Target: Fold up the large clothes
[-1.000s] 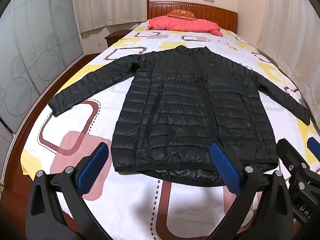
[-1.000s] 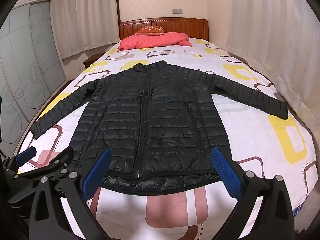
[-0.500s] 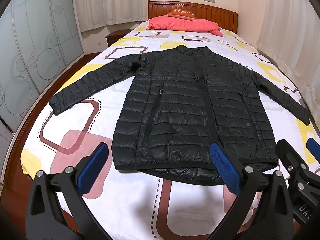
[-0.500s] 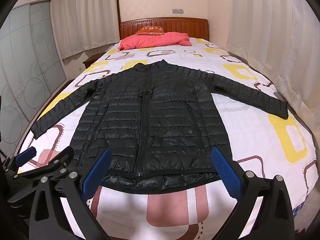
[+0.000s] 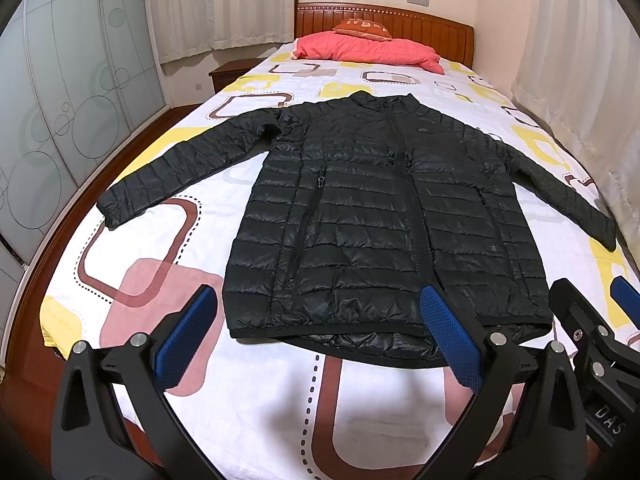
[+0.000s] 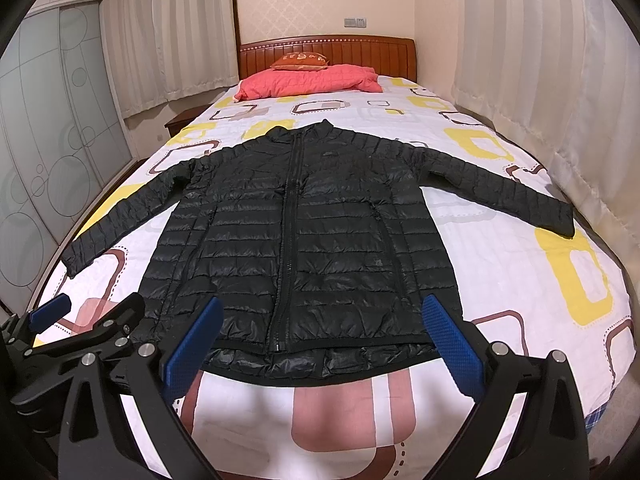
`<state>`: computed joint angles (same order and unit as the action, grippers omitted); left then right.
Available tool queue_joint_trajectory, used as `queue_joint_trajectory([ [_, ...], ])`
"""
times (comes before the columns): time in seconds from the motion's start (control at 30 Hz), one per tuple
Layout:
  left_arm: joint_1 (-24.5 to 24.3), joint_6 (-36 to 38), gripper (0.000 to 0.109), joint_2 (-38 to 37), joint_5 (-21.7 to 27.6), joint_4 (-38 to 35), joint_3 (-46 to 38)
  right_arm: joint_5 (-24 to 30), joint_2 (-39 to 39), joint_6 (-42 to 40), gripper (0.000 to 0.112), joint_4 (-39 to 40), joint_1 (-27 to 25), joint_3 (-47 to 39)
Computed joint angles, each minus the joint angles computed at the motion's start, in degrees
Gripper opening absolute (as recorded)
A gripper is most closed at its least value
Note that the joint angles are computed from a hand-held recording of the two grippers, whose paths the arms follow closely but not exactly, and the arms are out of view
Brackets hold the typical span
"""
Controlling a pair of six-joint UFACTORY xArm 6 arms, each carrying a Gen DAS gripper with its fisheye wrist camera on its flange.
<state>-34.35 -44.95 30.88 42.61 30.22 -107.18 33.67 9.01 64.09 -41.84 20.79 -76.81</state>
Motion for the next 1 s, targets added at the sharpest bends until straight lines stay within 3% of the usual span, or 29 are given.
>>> queue_joint_trajectory([
  [0.13,-0.37,-1.5,0.101,-2.0,-0.97,1.16,3.21,-0.16,-0.01,-0.17,0.099,0.21,-0.02,-0.04],
  [1.0,-0.73,-1.27,0.101,-1.9,-0.27,0.47,2.39,-0.1,-0.32,0.05,0.099,-0.04,0.07,0.28],
])
